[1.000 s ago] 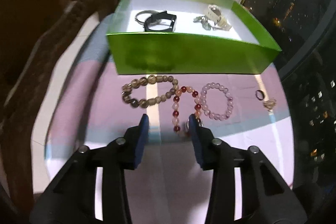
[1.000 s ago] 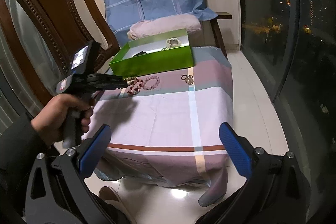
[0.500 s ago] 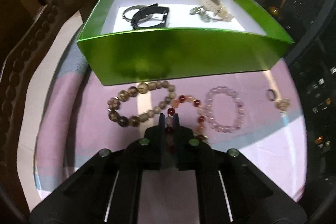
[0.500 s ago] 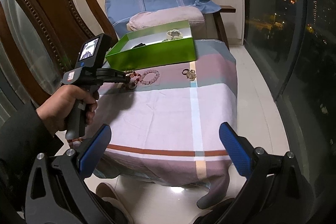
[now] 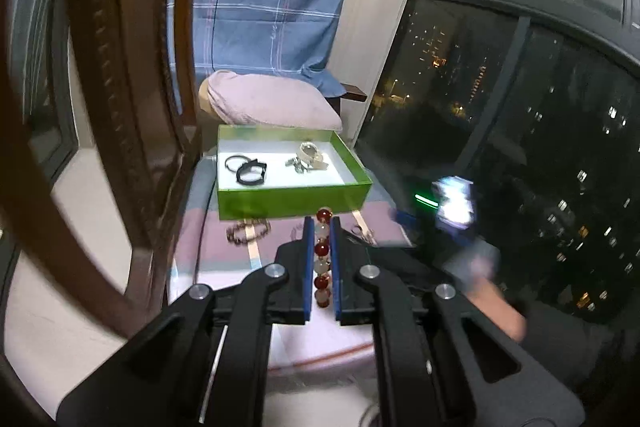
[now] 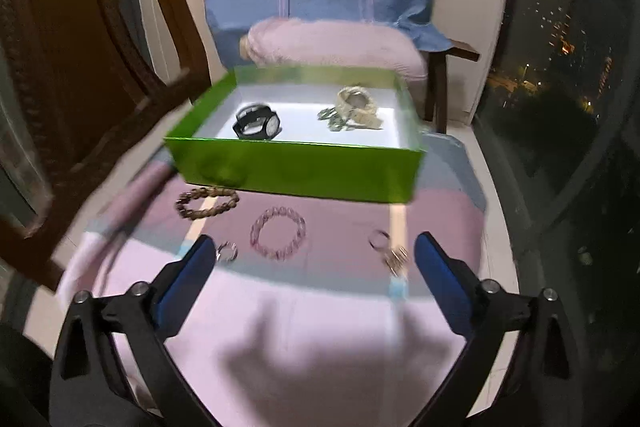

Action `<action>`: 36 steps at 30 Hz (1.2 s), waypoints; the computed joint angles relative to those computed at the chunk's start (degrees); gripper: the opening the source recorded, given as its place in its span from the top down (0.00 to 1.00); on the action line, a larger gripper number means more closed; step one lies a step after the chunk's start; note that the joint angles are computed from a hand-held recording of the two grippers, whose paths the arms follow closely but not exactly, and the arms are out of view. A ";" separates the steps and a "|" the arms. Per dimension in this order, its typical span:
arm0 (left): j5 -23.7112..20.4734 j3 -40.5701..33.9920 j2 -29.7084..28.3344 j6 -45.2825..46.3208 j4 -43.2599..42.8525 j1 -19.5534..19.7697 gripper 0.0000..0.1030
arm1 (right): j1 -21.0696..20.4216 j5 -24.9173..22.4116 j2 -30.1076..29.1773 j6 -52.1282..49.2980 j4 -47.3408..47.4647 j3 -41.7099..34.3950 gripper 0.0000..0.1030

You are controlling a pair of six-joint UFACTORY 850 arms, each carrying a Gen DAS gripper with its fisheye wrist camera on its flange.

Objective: Organize jewelry
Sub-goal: 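Grasp the red-and-white bead bracelet with the left tool while the right tool grasps the pink bead bracelet, then lift both bead bracelets and hold them above the sheet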

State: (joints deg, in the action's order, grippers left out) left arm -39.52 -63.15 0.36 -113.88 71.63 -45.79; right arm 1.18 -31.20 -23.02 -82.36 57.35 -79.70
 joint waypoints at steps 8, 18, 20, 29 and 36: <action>-2.60 3.11 2.42 -2.93 -1.30 -4.05 0.93 | 6.86 2.37 -11.73 27.69 -26.96 -10.66 0.52; -3.89 3.93 3.18 -5.12 -0.99 -4.01 0.93 | 5.27 -0.85 -8.85 21.76 -20.11 -8.18 0.92; -3.88 4.15 3.25 -5.41 -1.09 -3.86 0.93 | 2.69 -2.84 -4.21 14.15 -11.70 -4.78 0.92; -1.84 1.19 0.45 -4.06 -1.74 -4.05 0.93 | -13.66 -16.55 15.42 -6.93 9.89 7.41 0.92; -3.55 -2.40 -2.67 -1.44 -4.15 -6.12 0.93 | -22.08 -22.08 19.85 -9.83 11.03 11.67 0.92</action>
State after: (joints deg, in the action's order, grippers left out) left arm -43.08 -65.55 -2.31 -115.32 67.49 -51.92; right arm -20.90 -53.28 -3.16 -92.19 68.38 -68.03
